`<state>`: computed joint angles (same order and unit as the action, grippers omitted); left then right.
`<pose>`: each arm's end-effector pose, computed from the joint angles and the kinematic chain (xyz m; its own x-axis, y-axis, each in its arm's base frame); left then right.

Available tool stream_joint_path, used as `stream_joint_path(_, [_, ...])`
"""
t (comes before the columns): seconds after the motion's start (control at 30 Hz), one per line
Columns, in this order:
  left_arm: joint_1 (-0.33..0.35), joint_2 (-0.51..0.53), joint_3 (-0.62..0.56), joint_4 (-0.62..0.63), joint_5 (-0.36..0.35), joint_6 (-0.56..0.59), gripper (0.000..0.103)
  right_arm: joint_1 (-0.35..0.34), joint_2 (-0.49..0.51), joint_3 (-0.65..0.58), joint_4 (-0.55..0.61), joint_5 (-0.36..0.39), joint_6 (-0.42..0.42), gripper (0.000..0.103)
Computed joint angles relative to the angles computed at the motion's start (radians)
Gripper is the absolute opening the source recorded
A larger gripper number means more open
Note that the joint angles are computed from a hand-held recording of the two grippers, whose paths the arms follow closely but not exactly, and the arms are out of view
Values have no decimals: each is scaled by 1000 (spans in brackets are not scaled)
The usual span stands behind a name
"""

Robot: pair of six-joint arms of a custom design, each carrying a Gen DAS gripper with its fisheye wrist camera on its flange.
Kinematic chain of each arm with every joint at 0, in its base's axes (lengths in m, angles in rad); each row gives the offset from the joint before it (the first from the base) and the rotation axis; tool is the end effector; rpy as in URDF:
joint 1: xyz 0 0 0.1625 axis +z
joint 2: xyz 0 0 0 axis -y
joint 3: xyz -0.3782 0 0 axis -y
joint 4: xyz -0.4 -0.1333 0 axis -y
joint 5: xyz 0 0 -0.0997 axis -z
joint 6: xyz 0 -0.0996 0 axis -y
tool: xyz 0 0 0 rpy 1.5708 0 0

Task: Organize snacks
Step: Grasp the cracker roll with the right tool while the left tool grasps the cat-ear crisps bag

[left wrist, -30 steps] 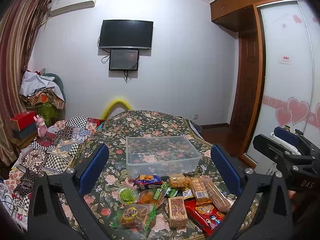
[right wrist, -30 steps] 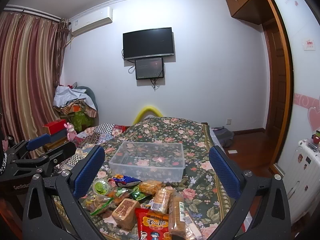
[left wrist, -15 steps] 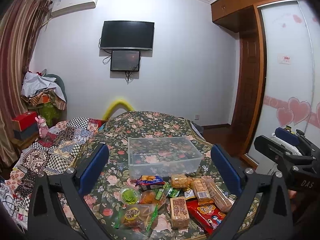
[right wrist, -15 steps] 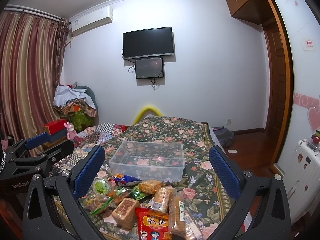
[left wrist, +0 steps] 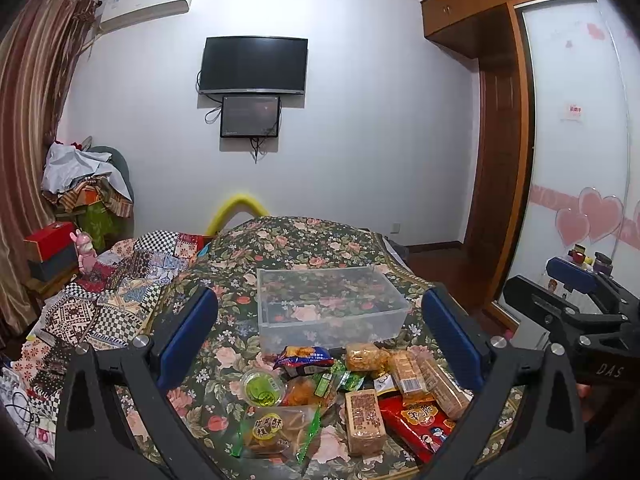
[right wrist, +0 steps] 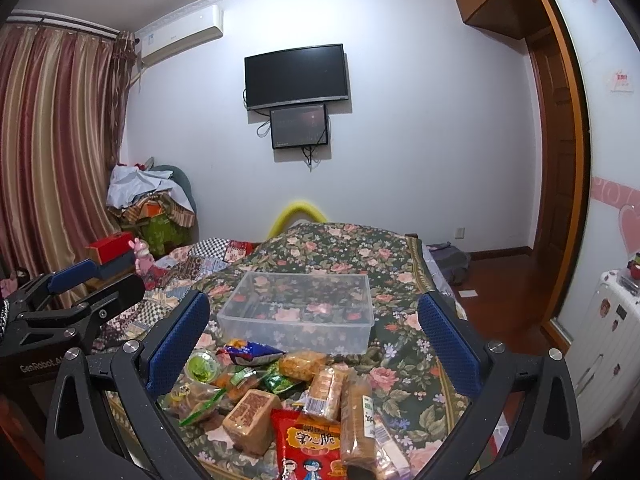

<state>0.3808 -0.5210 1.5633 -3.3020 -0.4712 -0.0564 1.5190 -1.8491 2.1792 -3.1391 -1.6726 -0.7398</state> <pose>-0.5074 -0.4423 0.0338 -0.7339 0.1944 -0.6509 0.6764 0.2983 -0.6735 0.1023 -0.4065 0.4584 -0.7415 -0.1109 0.6617 -0.6539 0.3402 -0.6758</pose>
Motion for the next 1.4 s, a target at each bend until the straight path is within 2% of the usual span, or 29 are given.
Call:
stream_joint_path(0.17, [23, -10, 5, 63, -23, -43, 103, -9, 11, -10, 18, -15, 9, 103])
stream_joint_path(0.43, [77, -39, 35, 258, -66, -168, 103, -59, 35, -34, 87, -55, 30, 103])
stream_joint_path(0.57, [111, -59, 56, 355, -89, -251, 103, -85, 61, -55, 133, -122, 41, 103])
stream_joint_path(0.77, [170, -79, 66, 475, -136, -363, 92, -123, 72, -80, 235, -163, 80, 103])
stream_joint_path(0.83, [184, -81, 66, 501, -157, -384, 85, -136, 76, -91, 267, -168, 95, 102])
stream_joint_path(1.0, [220, -77, 64, 552, -237, -432, 85, -152, 94, -119, 329, -166, 120, 95])
stream_joint_path(1.23, [241, -47, 40, 600, -306, -427, 85, -157, 140, -143, 349, -169, 104, 86])
stream_joint_path(1.3, [247, -41, 37, 603, -312, -440, 90, -163, 153, -153, 364, -173, 115, 81])
stream_joint_path(1.37, [258, -40, 34, 598, -332, -445, 91, -167, 162, -167, 403, -189, 127, 68])
stream_joint_path(1.4, [262, -39, 33, 601, -337, -454, 91, -171, 164, -172, 423, -193, 132, 67])
